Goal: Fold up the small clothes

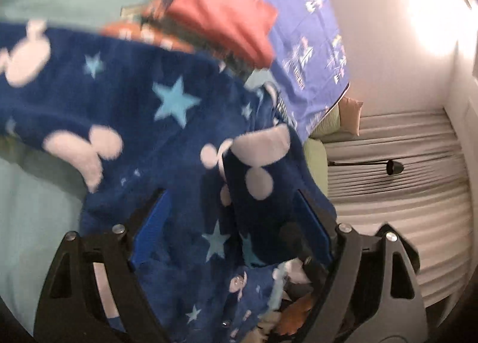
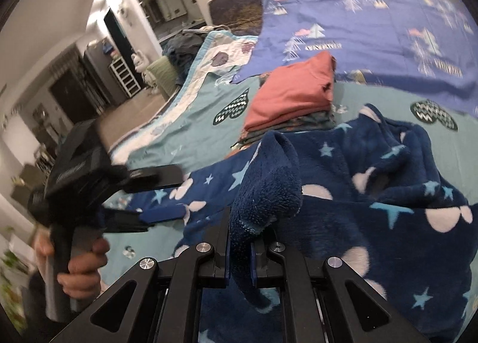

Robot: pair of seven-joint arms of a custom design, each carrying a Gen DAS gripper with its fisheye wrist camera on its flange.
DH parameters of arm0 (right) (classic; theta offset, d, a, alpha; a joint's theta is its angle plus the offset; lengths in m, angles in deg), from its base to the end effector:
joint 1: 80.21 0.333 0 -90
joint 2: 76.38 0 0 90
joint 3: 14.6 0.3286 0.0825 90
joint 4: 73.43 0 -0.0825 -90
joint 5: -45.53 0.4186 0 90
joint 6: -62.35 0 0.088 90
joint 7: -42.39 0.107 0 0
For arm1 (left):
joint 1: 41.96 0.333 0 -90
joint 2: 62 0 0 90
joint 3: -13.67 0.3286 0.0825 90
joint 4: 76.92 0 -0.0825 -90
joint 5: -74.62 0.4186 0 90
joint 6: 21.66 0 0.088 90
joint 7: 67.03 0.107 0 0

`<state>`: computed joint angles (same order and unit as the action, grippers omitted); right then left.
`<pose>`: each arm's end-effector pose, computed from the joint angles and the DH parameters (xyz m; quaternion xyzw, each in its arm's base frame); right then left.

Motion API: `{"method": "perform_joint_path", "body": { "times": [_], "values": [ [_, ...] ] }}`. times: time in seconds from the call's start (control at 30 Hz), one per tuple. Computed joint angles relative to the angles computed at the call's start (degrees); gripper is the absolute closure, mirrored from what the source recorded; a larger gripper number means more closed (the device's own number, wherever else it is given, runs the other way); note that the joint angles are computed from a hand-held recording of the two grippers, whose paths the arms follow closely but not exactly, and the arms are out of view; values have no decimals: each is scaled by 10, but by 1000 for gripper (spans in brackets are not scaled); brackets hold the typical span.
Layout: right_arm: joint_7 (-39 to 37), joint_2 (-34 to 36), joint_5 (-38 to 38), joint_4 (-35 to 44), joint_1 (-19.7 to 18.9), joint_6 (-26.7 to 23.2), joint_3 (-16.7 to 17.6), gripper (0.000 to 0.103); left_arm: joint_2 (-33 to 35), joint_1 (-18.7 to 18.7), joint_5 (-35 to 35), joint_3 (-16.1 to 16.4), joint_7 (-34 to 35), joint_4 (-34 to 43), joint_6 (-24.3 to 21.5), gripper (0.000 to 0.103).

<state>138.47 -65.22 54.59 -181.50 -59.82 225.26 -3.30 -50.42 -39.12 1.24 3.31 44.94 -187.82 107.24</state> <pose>0.5932 0.3464 0.4919 -0.7441 0.5513 -0.1037 0.3628 0.6457 -0.1073 0.4066 0.7009 -0.5069 0.4203 0.2741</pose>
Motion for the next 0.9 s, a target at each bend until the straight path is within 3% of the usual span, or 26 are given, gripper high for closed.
{"method": "perform_joint_path", "body": {
  "times": [0.13,0.23,0.4,0.53,0.7,0.77,0.83,0.9],
  "values": [
    [31,16,-81,7,31,0,-13,93,13,12,-38,-1,6,-2,-39,19],
    [8,25,-81,9,26,5,1,90,5,25,-82,4,39,-20,-37,16],
    [-78,48,1,15,-5,-1,50,86,6,33,-75,15,42,-29,-46,11],
    [-96,49,26,4,-4,14,52,84,13,31,-51,12,41,-28,-60,11],
    [-154,41,107,-13,-34,39,85,84,26,30,-61,3,37,-14,-71,11],
    [-158,36,109,-20,-27,49,80,84,31,29,-73,-1,41,-7,-69,18],
    [-143,27,81,-31,-7,67,62,85,36,29,-77,-2,39,-2,-66,37],
    [-130,23,61,-37,2,76,54,85,41,25,-67,-3,37,6,-54,46]
  ]
}}
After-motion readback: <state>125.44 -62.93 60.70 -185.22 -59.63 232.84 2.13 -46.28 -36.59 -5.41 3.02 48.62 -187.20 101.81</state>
